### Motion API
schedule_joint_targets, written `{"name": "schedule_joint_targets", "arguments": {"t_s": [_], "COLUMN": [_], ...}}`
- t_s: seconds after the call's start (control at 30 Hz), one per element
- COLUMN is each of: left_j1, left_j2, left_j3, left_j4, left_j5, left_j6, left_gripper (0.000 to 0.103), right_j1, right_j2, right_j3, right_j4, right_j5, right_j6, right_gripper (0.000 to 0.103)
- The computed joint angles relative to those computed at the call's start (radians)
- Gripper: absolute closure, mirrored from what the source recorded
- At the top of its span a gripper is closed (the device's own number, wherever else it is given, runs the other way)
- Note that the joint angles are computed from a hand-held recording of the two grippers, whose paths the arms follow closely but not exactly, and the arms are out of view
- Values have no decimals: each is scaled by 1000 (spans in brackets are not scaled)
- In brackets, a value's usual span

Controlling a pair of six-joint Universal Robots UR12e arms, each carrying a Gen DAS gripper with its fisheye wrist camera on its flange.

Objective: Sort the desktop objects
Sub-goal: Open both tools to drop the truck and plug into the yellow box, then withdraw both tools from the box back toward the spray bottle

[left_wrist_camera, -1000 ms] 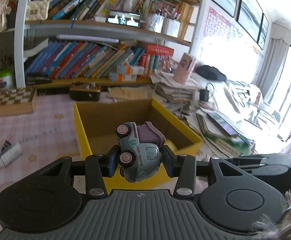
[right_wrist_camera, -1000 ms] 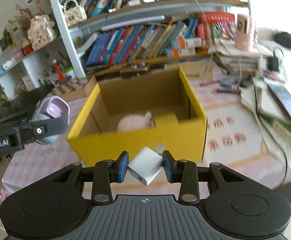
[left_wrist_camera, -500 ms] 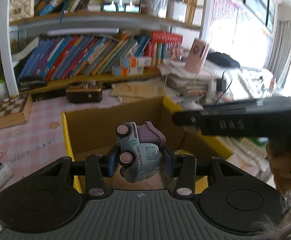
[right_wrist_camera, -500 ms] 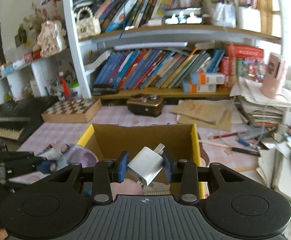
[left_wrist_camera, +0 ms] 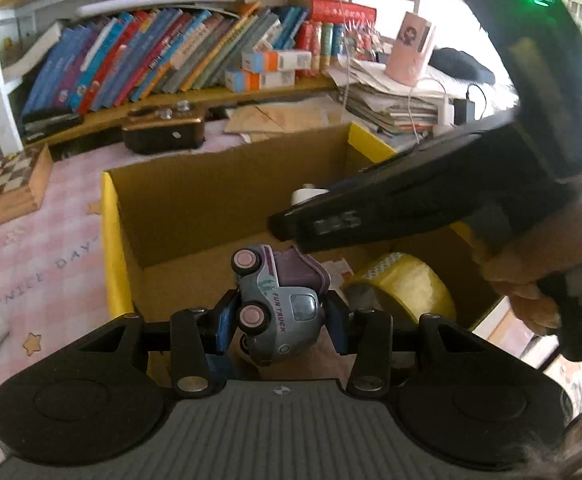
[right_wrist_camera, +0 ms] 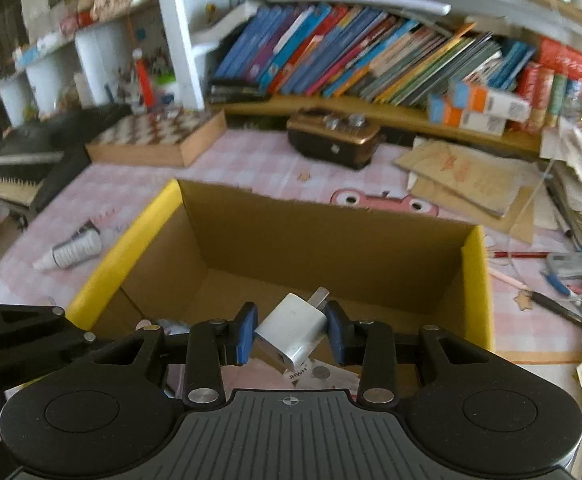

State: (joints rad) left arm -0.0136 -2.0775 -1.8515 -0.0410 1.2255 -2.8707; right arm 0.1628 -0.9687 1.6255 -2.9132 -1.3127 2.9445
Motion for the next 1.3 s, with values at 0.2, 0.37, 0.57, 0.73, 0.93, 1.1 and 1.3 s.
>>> {"name": "schedule_joint_targets", "arguments": {"t_s": [0.2,0.37,0.57,0.73,0.93,1.1,1.3], "left_j1": [-5,-8,-4,2,6,13,26], "left_j2": [-3,-4,-2,5,24,52,86], "left_j3": [4,7,-9,-30,-52,-88,-145], "left_j4": [-26,-34,47,162,256,322,402], "left_j5": [3,13,-1,-3,26,54,73], "left_j6": [10,14,-13,-54,-91,-128,-163], "left_gripper": [61,60,33,19,17,9,5], "right_j1": [8,11,3,-5,-16,-20,-20], "right_j2": [23,36,27,4,-25,-51,-87], "right_j3": [-55,-84,-50,-12,42,92,162], "right_j4": [112,163,39,-77,-218,-311,-402], "right_j5": [0,0,11,33,35,23,-7], "right_j6": [-63,-74,-10,12,62,78,84], "right_gripper": [66,66,44,41,36,34,28]}}
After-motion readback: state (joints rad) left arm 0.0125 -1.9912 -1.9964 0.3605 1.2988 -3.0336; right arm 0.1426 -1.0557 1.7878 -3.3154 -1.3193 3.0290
